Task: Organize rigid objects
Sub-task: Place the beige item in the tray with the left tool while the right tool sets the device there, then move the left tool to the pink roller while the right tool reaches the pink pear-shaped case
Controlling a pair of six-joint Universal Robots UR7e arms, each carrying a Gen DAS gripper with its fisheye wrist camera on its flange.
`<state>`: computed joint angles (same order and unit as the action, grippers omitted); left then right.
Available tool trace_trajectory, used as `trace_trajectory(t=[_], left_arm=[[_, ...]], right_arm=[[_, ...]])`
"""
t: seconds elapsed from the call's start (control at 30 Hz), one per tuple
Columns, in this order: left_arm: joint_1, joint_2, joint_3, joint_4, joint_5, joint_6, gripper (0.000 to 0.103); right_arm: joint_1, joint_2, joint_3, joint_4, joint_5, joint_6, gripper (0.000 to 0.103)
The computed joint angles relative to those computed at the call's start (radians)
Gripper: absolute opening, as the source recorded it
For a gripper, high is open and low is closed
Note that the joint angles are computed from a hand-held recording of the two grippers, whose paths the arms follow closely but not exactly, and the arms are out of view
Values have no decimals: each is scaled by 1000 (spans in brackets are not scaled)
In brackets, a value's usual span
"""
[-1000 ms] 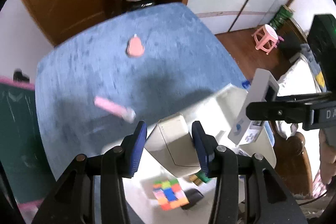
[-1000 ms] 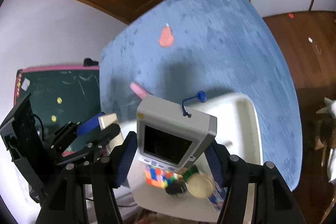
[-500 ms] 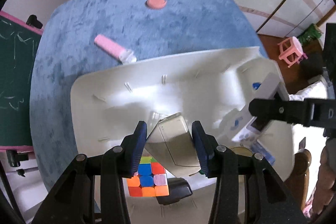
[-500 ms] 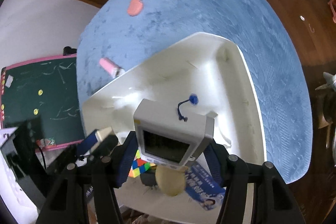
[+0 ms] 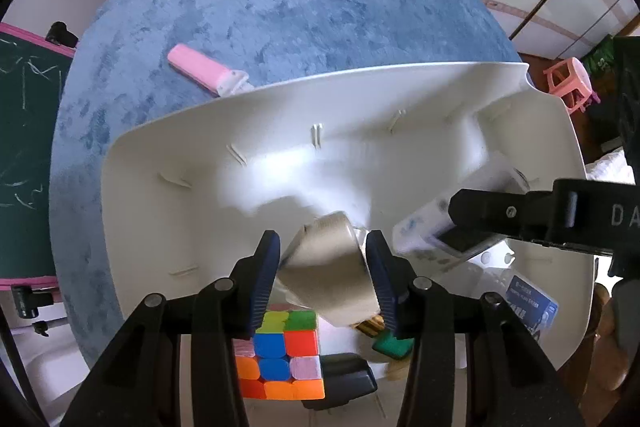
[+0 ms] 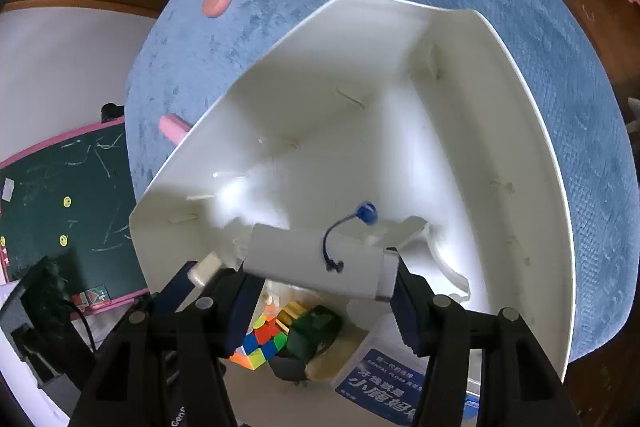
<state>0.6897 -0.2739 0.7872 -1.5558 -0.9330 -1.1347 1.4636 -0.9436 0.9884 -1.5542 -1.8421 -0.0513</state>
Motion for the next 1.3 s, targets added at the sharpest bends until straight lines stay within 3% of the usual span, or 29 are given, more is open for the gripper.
trace_trajectory(t=[0.1, 0.23, 0.77, 1.3], left_arm=[[2, -10, 14, -16, -15, 3, 57], [-6, -36, 46, -42, -5, -22, 68], [-40, -102, 132, -101, 16, -55, 68], [-69, -120, 137, -67, 65, -92, 68]], right_arm=[[6, -6, 8, -17, -7, 1, 77], [17, -32, 41, -52, -21, -36, 79], [56, -103, 136, -99, -66, -159, 79], [90, -138, 181, -160, -101, -240, 79]])
